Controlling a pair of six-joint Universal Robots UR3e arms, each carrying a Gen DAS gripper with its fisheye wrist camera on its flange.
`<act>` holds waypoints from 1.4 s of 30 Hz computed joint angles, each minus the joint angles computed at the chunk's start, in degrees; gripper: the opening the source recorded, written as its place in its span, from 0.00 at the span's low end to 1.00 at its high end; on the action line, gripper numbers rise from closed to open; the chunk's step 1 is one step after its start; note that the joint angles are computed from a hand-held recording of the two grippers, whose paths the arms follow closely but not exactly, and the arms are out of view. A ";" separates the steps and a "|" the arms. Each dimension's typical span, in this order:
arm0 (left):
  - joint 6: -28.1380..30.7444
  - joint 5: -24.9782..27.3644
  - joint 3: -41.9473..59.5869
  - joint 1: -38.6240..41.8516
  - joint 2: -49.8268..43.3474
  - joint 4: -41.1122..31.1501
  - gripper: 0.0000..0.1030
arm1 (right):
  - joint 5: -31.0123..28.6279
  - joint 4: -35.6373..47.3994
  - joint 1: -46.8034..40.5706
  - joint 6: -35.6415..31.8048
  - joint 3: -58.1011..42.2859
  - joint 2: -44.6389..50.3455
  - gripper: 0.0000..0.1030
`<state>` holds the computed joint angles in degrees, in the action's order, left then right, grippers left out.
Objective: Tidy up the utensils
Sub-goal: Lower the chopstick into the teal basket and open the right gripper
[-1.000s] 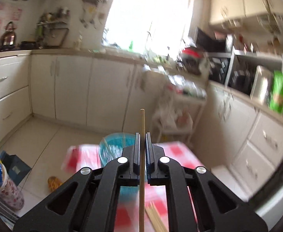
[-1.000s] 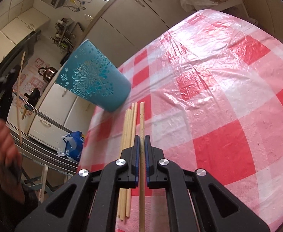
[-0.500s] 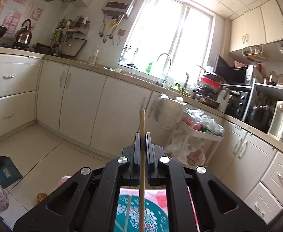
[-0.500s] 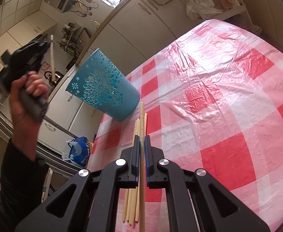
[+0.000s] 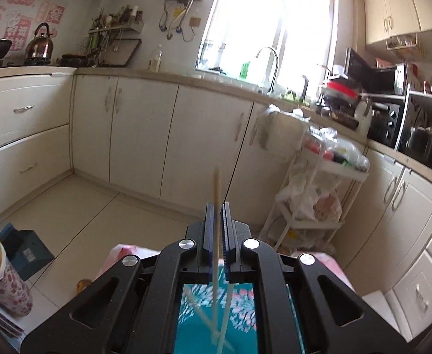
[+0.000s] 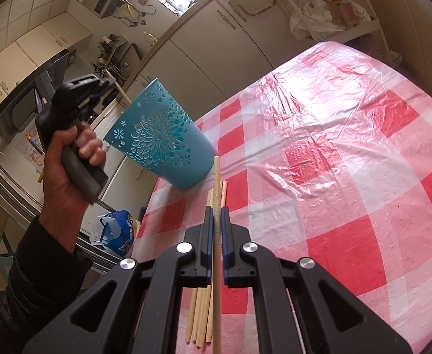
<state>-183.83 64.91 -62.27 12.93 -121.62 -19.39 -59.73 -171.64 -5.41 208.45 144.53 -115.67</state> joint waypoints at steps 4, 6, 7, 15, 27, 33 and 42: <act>3.64 -2.44 -6.79 1.63 3.75 -0.74 0.05 | -1.98 -2.38 2.28 1.55 -4.35 3.60 0.06; 5.44 -4.80 -11.31 3.49 6.97 -1.20 0.09 | -3.25 -4.80 4.09 2.35 -9.12 7.48 0.06; 5.98 -6.00 -14.30 4.79 9.18 -1.14 0.17 | -3.94 -5.76 5.02 2.69 -12.19 9.75 0.06; 10.66 -18.70 -38.66 19.59 26.70 -0.59 0.44 | -14.54 -7.89 13.94 3.97 -50.41 34.41 0.06; 24.90 -29.99 -57.04 34.11 42.65 -12.48 0.48 | -32.16 20.58 22.53 -1.16 -107.76 68.09 0.06; 31.00 -31.81 -59.91 36.56 47.10 -19.97 0.48 | -34.64 24.82 24.20 -4.19 -110.40 70.51 0.06; 37.57 -31.40 -61.34 38.51 51.83 -29.76 0.49 | -31.51 17.64 24.55 -6.59 -88.00 58.12 0.07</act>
<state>-146.26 33.51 -123.61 51.45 -69.79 -49.15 -91.24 -154.00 19.14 201.86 56.53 -57.55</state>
